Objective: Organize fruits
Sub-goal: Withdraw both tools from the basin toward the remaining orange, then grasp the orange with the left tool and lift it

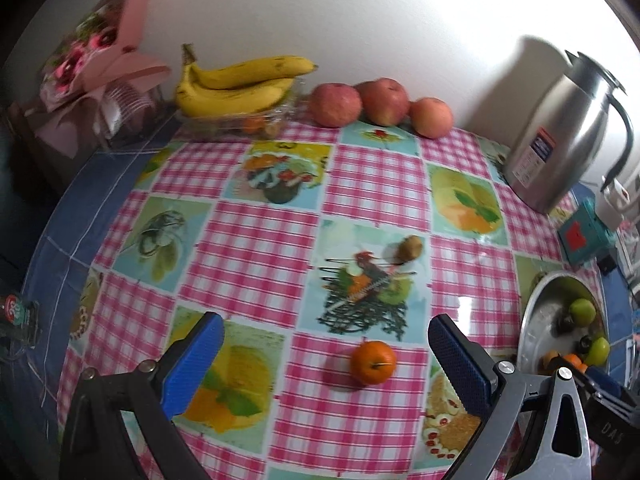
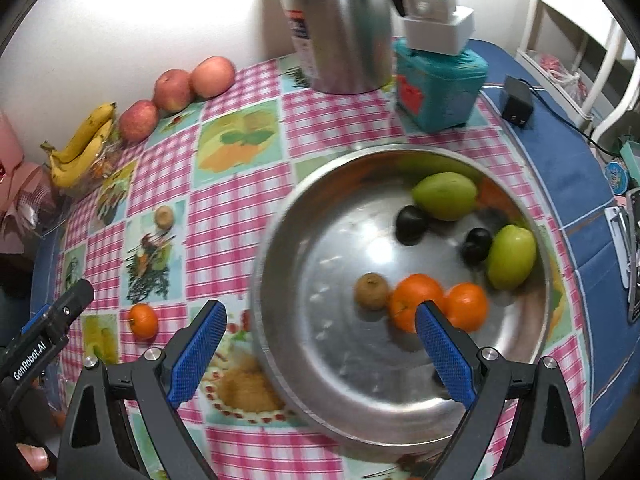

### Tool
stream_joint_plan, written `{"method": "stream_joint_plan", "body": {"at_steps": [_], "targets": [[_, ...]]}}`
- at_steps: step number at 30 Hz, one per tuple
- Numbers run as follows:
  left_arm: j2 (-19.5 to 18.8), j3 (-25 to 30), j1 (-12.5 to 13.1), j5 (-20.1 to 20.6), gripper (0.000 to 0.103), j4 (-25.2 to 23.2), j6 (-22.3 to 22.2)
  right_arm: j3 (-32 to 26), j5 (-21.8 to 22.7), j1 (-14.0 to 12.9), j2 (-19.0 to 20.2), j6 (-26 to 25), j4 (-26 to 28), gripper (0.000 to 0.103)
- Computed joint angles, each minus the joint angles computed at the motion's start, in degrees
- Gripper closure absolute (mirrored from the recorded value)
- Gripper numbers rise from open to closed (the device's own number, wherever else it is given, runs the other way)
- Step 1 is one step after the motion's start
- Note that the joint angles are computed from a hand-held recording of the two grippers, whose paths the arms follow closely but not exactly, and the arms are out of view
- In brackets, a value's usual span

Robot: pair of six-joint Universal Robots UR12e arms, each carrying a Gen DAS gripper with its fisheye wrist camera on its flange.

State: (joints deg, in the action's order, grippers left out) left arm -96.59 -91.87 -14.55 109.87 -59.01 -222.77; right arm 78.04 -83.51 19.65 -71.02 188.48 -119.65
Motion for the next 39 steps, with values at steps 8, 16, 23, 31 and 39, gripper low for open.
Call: {"method": "stream_joint_plan", "body": {"at_steps": [8, 16, 23, 31, 39], "targets": [[2.24, -2.21, 2.3, -2.28, 0.0, -0.57, -3.21, -1.41, 3.09, 2.08, 1.08, -0.91, 0.5, 0.008], [2.3, -3.25, 3.67, -7.42, 0.0, -0.25, -4.07, -2.87, 3.32, 4.15, 2.64, -1.83, 1.64, 0.008], [1.28, -3.75, 4.28, -12.68, 0.0, 0.01, -4.59, -4.03, -0.31, 5.25, 3.86, -3.4, 4.09, 0.008], [0.13, -3.72, 4.06, -15.87, 0.001, 0.7, -3.89, -4.11, -2.02, 5.35, 4.13, -4.23, 5.52, 0.008], [-0.27, -4.05, 4.2, -18.92, 0.02, 2.78, -3.81, -3.95, -3.39, 5.23, 3.84, -5.05, 5.53, 0.008]]}}
